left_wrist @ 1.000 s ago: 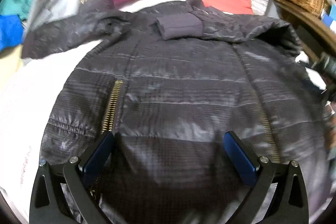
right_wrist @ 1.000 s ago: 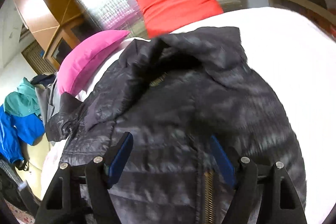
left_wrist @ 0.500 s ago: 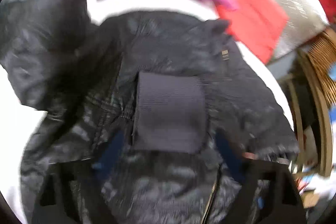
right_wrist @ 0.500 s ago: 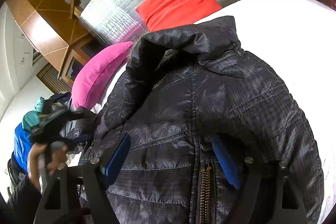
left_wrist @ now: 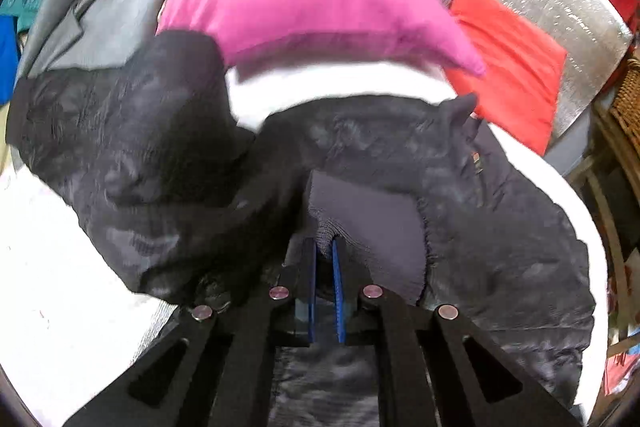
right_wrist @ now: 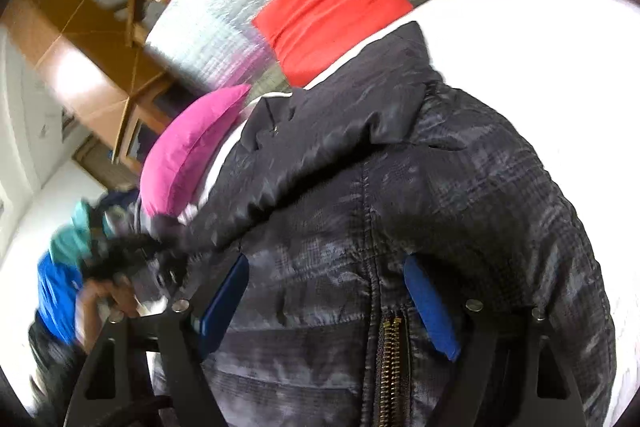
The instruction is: Fold large clothes
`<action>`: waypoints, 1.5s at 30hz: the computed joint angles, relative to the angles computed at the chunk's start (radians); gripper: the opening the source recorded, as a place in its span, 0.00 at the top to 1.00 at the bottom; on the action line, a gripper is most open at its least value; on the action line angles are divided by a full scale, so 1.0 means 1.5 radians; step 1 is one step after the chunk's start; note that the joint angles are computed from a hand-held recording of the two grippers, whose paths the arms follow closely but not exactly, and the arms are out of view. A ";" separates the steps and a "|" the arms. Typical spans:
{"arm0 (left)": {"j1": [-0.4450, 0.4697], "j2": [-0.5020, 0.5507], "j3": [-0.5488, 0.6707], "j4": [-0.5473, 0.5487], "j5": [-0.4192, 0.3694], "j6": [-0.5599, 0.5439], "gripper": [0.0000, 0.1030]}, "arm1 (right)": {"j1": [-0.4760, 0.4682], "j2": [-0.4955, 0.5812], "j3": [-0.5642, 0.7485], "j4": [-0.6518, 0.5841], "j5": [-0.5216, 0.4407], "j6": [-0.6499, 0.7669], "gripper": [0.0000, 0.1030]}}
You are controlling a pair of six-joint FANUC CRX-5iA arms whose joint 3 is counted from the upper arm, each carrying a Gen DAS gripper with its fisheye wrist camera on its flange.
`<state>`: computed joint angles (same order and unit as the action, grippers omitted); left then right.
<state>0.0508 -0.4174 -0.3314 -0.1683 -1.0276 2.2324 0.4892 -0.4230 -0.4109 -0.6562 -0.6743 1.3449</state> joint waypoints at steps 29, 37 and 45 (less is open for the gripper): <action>-0.079 0.029 -0.025 -0.141 0.037 0.047 0.90 | -0.021 0.119 0.169 0.194 -0.098 -0.106 0.23; -0.066 0.012 -0.047 -0.128 0.068 0.041 0.89 | 0.050 0.270 0.221 0.373 -0.138 -0.093 0.48; -0.053 0.002 -0.063 -0.108 0.091 0.021 0.88 | 0.051 0.253 0.189 0.419 -0.081 -0.161 0.42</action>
